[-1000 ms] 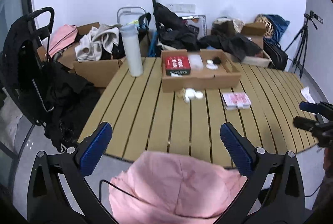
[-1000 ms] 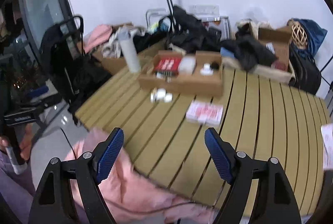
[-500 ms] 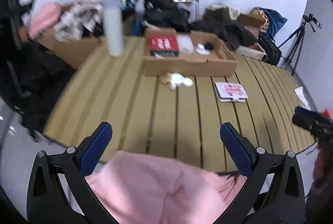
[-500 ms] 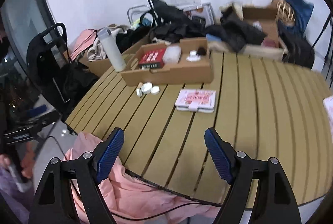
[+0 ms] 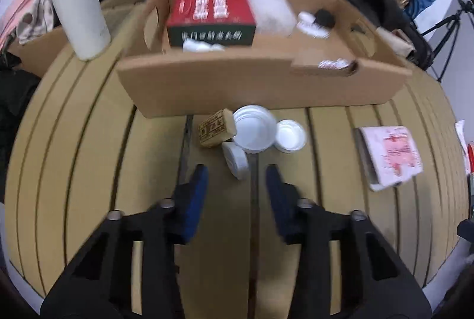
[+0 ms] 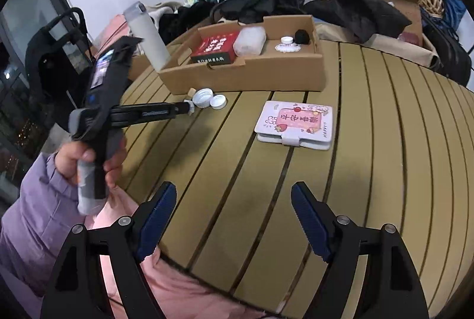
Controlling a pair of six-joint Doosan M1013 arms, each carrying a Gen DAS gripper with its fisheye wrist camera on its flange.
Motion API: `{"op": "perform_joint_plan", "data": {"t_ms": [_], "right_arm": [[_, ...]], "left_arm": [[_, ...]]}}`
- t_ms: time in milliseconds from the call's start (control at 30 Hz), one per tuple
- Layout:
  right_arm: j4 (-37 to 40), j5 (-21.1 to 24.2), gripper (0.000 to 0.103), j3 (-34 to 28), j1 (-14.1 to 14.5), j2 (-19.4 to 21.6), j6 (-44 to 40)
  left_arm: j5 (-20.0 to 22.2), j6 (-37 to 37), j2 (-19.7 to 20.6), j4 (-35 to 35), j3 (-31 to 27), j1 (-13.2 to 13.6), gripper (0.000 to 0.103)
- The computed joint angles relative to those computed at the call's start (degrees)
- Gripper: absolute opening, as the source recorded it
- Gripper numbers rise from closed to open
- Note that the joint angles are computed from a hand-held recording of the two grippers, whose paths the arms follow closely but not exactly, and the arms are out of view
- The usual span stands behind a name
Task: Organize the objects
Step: 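Grasp a white cap with the left tool while the right tool grasps another white cap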
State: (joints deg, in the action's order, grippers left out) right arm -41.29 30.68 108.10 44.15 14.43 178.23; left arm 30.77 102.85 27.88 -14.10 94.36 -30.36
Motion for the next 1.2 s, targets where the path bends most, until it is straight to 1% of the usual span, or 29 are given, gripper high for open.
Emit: {"op": "perform_joint_plan", "data": {"t_ms": [33, 67, 100, 133, 167, 233, 267, 333, 367, 400, 433, 467, 500, 567, 600, 633, 667, 733, 767, 833, 933, 1033, 1067, 1100, 1133, 1200], "right_arm": [[0.6, -0.7, 0.083, -0.2, -0.5, 0.4, -1.0], [1.5, -1.7, 0.083, -0.7, -1.2, 1.0, -2.6], [1.8, -2.3, 0.083, -0.9, -1.6, 1.5, -3.4], [2.4, -3.0, 0.083, -1.3, -2.0, 2.0, -4.7], [3.4, -4.0, 0.083, -1.9, -2.7, 2.8, -6.7], [4.4, -5.7, 0.083, -2.8, -3.7, 4.0, -9.7], [5.5, -6.2, 0.082, -3.8, -4.3, 5.1, -12.3], [7.1, -6.8, 0.071, -5.9, -5.5, 7.3, -17.0], [7.3, -6.8, 0.067, -7.2, -6.0, 8.6, -18.9], [6.9, -6.4, 0.064, -8.3, -6.4, 9.8, -19.9], [6.9, -5.0, 0.058, -10.3, -6.9, 11.5, -21.8], [7.6, -4.1, 0.054, -11.8, -7.3, 12.9, -23.7], [8.1, -3.9, 0.052, -12.8, -7.7, 14.0, -25.4], [8.6, -1.8, 0.044, -15.1, -8.0, 16.2, -27.6], [5.5, -1.3, 0.043, -15.5, -7.8, 16.7, -25.9], [4.5, -1.1, 0.035, -15.8, -7.7, 16.9, -25.8], [4.9, -1.1, 0.031, -15.8, -7.7, 17.0, -26.2], [6.6, -2.6, 0.031, -14.9, -7.9, 16.3, -26.5], [5.7, -2.8, 0.031, -14.2, -7.6, 15.6, -25.1], [2.7, -1.8, 0.031, -12.7, -6.6, 13.9, -20.9], [-1.9, -1.2, 0.031, -7.7, -4.5, 8.7, -11.2], [-5.2, 1.9, 0.031, -3.1, -1.3, 2.9, -2.0], [-6.2, 3.4, 0.031, -1.3, 0.4, 0.3, 1.3], [-7.5, 4.5, 0.031, -0.3, 1.7, -1.4, 3.5], [-9.0, 6.6, 0.031, 0.6, 3.6, -3.1, 5.3], [-10.6, 10.5, 0.031, 1.2, 6.3, -4.8, 7.5]], "left_arm": [[0.7, -0.1, 0.6, -0.2, -0.6, 0.1, 0.013], [-0.1, 1.4, 0.6, -2.2, -0.3, 0.4, 0.01], [-1.0, 3.4, 0.3, -4.6, 0.2, 0.6, 0.01], [-0.9, 6.5, 0.0, -7.8, 0.6, 1.1, 0.01], [-1.0, 7.3, -0.2, -8.7, 0.9, 1.2, 0.01], [-2.7, 8.2, -1.6, -9.8, 2.6, 1.6, 0.01], [-3.6, 10.3, -2.9, -12.3, 4.0, 2.1, 0.01], [-3.6, 12.7, -4.3, -15.7, 5.3, 3.2, 0.01], [-3.9, 13.7, -5.7, -18.0, 6.8, 4.0, 0.01], [-4.1, 13.8, -6.3, -18.5, 7.4, 4.4, 0.01], [-4.6, 12.1, -7.4, -17.5, 8.6, 4.9, 0.01], [-4.9, 9.4, -8.1, -15.0, 9.3, 5.1, 0.01], [-4.9, 6.7, -8.5, -12.3, 9.6, 5.2, 0.01], [-5.0, 1.7, -8.9, -7.0, 10.1, 5.4, 0.01], [-4.9, 0.3, -9.1, -5.6, 10.3, 5.6, 0.01], [-4.8, 0.3, -9.3, -5.5, 10.4, 5.8, 0.01], [-4.7, 0.8, -9.6, -5.9, 10.6, 6.0, 0.01], [-5.1, 2.2, -10.4, -7.4, 11.2, 6.2, 0.01], [-5.3, 3.5, -11.1, -8.9, 11.6, 6.2, 0.01], [-5.6, 5.4, -12.3, -10.7, 12.2, 6.1, 0.01], [-5.6, 8.3, -15.2, -13.3, 13.8, 5.6, 0.01], [-3.6, 11.2, -17.9, -16.0, 15.4, 4.8, 0.01], [-2.7, 13.2, -19.0, -18.1, 16.1, 4.6, 0.01], [-2.7, 14.5, -20.0, -19.3, 16.9, 4.4, 0.01], [-2.9, 15.8, -21.1, -20.4, 17.7, 4.0, 0.01], [-3.0, 19.2, -22.9, -23.1, 18.8, 3.3, 0.01]]}}
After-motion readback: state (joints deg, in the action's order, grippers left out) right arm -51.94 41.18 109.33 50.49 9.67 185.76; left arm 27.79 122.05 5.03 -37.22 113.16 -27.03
